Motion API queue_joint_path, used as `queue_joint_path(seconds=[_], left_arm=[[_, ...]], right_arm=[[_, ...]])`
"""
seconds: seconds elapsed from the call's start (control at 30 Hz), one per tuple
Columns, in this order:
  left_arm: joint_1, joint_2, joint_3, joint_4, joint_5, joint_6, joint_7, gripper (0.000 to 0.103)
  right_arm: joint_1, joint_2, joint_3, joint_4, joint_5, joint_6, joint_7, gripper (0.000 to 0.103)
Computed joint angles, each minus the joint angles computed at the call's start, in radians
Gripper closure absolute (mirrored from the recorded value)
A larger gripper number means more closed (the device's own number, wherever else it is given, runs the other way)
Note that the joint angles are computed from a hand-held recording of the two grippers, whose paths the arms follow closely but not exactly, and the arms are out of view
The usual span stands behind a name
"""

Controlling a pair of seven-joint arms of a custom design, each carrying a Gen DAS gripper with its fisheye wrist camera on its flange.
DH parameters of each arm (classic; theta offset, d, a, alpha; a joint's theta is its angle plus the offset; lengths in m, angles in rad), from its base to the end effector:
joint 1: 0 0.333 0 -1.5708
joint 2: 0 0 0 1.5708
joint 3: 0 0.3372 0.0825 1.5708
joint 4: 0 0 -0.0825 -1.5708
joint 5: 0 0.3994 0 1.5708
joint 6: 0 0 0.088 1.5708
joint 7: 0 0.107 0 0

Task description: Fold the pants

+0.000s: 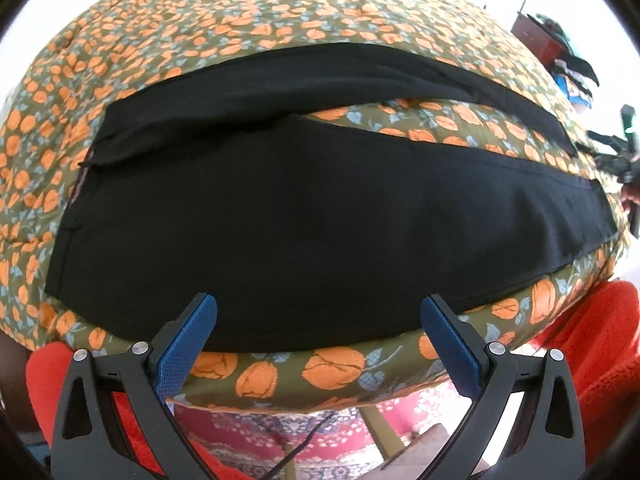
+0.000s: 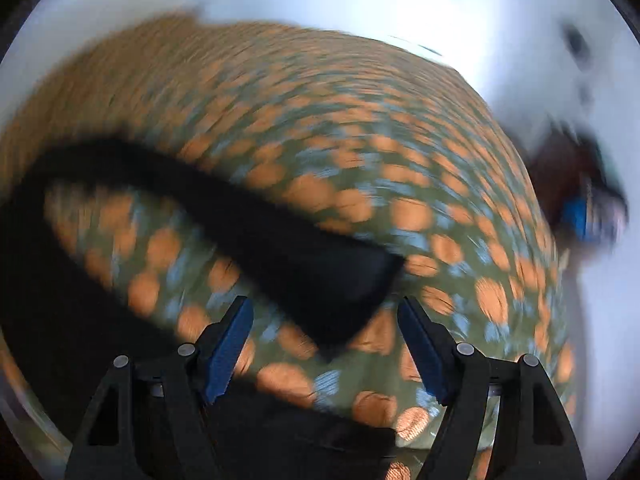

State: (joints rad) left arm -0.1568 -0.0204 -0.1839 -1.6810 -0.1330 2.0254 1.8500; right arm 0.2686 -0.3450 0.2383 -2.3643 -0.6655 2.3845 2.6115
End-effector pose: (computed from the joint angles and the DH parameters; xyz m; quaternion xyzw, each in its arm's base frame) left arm 0.5638 -0.2092 0.6499 -0.4648 0.8645 -0.1743 0.0786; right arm 0.4208 0.2355 0.5083 -0.6248 0.7031 -0.3027 0.1540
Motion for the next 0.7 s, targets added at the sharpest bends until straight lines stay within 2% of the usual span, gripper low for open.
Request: queue_joint_path(seconds=[0.07,0.1,0.13,0.17,0.2,0.3,0.4,0.47,0.53,0.57,0.6,0.63,0.67,0.7], left_arm=[[-0.002,-0.010,-0.002,-0.009,0.001,0.002,0.009,0.001],[-0.003,-0.014,-0.002,-0.012,0.004,0.004,0.011,0.001],[-0.003,-0.018,-0.002,-0.015,0.011,0.007,0.010,0.001],[-0.003,-0.021,-0.001,-0.018,0.017,0.011,0.007,0.001],[-0.002,-0.023,0.001,-0.021,0.018,0.016,0.003,0.001],[0.004,-0.011,0.006,-0.011,0.015,0.016,-0.019,0.001],[0.005,0.021,0.004,0.020,0.002,-0.030,-0.032,0.001],[0.002,0.035,0.000,0.036,-0.004,-0.055,-0.029,0.001],[-0.002,0.030,-0.005,0.034,-0.002,-0.046,-0.018,0.001],[-0.005,0.022,-0.007,0.025,0.003,-0.031,-0.009,0.001],[-0.007,0.013,-0.009,0.013,0.007,-0.014,-0.002,0.001],[-0.009,0.004,-0.009,0.002,0.012,0.003,0.006,0.001],[-0.010,-0.001,-0.009,-0.008,0.019,0.019,0.013,0.001],[-0.011,0.001,-0.008,-0.010,0.028,0.025,0.013,0.001]], right_arm=[[0.009,0.106,0.027,0.063,-0.036,-0.102,-0.051,0.029],[0.016,0.164,0.033,0.104,-0.070,-0.182,-0.076,0.030],[0.028,0.188,0.028,0.118,-0.089,-0.219,-0.093,0.032],[0.036,0.211,0.012,0.132,-0.091,-0.240,-0.122,0.059],[0.042,0.204,-0.015,0.131,-0.058,-0.221,-0.148,0.100],[0.035,0.110,-0.079,0.140,0.017,-0.153,-0.141,0.099],[-0.017,0.036,-0.143,0.203,0.126,-0.099,-0.179,0.099],[-0.065,0.088,-0.197,0.320,0.225,-0.102,-0.239,0.099],[-0.111,0.178,-0.197,0.441,0.213,-0.154,-0.282,0.098],[-0.126,0.244,-0.206,0.513,0.233,-0.210,-0.308,0.085],[-0.137,0.288,-0.215,0.552,0.248,-0.248,-0.298,0.042],[-0.142,0.317,-0.218,0.576,0.238,-0.297,-0.264,0.020],[-0.145,0.327,-0.224,0.565,0.215,-0.316,-0.205,0.010],[-0.147,0.307,-0.230,0.522,0.209,-0.281,-0.160,0.014]])
